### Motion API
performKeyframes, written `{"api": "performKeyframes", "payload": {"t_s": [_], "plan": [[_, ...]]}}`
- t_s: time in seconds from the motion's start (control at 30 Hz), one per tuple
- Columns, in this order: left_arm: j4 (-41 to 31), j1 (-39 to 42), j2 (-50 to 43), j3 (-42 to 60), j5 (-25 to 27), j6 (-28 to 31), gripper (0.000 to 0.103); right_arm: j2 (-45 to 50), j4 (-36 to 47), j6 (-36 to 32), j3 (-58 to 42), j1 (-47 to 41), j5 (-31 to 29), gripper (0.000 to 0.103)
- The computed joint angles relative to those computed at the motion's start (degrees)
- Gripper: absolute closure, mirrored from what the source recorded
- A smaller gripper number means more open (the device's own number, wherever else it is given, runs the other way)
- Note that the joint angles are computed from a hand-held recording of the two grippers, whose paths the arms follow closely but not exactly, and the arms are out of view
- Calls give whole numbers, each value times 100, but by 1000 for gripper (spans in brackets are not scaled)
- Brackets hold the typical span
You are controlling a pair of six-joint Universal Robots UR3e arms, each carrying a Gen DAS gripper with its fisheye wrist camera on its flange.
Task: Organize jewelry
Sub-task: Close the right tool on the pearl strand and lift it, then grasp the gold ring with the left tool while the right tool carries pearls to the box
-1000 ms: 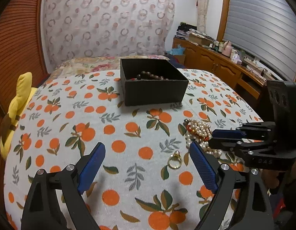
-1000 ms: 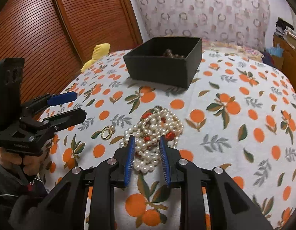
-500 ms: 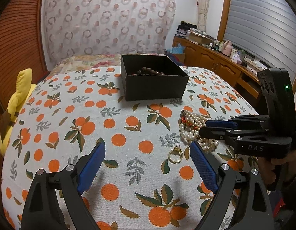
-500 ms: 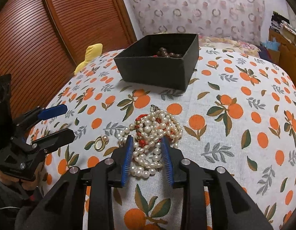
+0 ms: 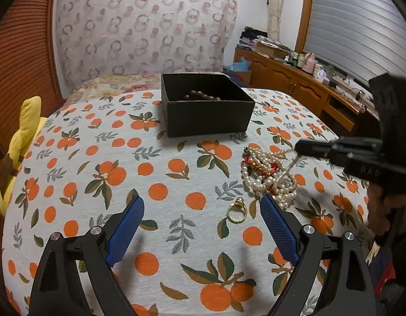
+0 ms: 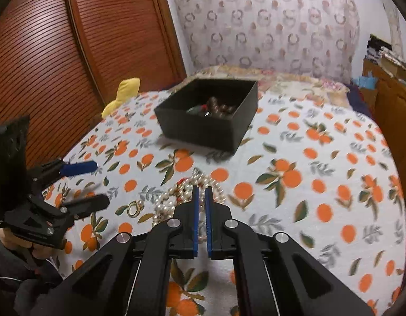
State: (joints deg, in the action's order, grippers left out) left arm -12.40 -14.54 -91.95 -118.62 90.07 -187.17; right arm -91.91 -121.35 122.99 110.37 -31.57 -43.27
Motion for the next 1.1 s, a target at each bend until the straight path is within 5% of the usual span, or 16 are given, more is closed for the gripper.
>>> {"api": "performKeyframes", "payload": {"t_s": [0.23,0.3,0.63,0.7,1.1], "plan": [[-348,-110,-202,307,-241,184,18,-270,-37,-33,-114,-365,273,98],[-532,-215,-341,506,-184,251,32,-285,15,-43,-194,-459,345,98],[-990,-483,-944,1180,7,399,60,-289,127,-138,-331,-453,407,98],[-1026,-471,-934,1193,5,409,85,-305,120,-129,-323,-429,406,98],[-986,-255,-471,1129,-96,337,85,-604,801,-254,-996,-547,972,98]]}}
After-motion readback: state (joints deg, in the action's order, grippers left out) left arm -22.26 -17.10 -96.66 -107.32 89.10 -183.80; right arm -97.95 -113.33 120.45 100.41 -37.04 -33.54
